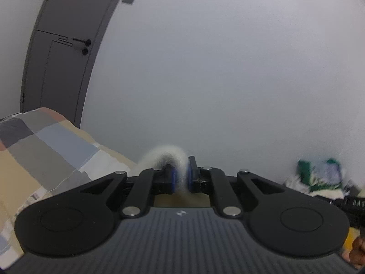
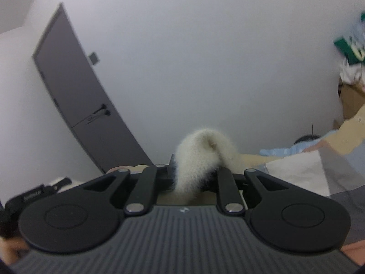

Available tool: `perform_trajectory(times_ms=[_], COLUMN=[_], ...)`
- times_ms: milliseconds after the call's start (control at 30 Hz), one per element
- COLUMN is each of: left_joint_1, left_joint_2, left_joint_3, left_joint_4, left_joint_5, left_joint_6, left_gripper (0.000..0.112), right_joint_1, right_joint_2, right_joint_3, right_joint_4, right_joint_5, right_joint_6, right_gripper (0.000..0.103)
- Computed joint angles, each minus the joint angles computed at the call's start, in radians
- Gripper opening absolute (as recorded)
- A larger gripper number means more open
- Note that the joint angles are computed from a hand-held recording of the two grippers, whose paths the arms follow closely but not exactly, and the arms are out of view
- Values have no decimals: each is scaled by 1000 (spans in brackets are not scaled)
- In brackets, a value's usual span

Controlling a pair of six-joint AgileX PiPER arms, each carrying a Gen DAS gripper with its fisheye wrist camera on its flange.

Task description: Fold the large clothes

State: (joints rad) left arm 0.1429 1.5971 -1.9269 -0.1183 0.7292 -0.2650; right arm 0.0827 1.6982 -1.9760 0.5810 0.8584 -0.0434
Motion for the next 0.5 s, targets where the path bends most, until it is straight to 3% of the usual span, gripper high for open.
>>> perform_trajectory(times_ms=[100,167,200,333,500], left_joint_1=[-19,-50,-64,-79,-73], left_joint_2=[89,164,206,430,675], left_joint_3=[95,186,203,116,-114], left_joint_4=[20,130,193,271,278], left_joint_5=[-172,-326,-361,-395,-300], left_joint_6=[16,-51,-97,-154,-105], left_gripper=[13,14,14,15,17], right_joint_1=[21,31,30,30,12], right_joint_2=[153,251,286,453,598], right_joint_3=[-54,-82,-67,-109,-140], right_joint_4=[7,25,45,33,135], right_joint_5=[-68,-116,-143,-158,-200], right_joint_6=[1,-17,-50,-117,-220], right_gripper=[19,19,19,19,24])
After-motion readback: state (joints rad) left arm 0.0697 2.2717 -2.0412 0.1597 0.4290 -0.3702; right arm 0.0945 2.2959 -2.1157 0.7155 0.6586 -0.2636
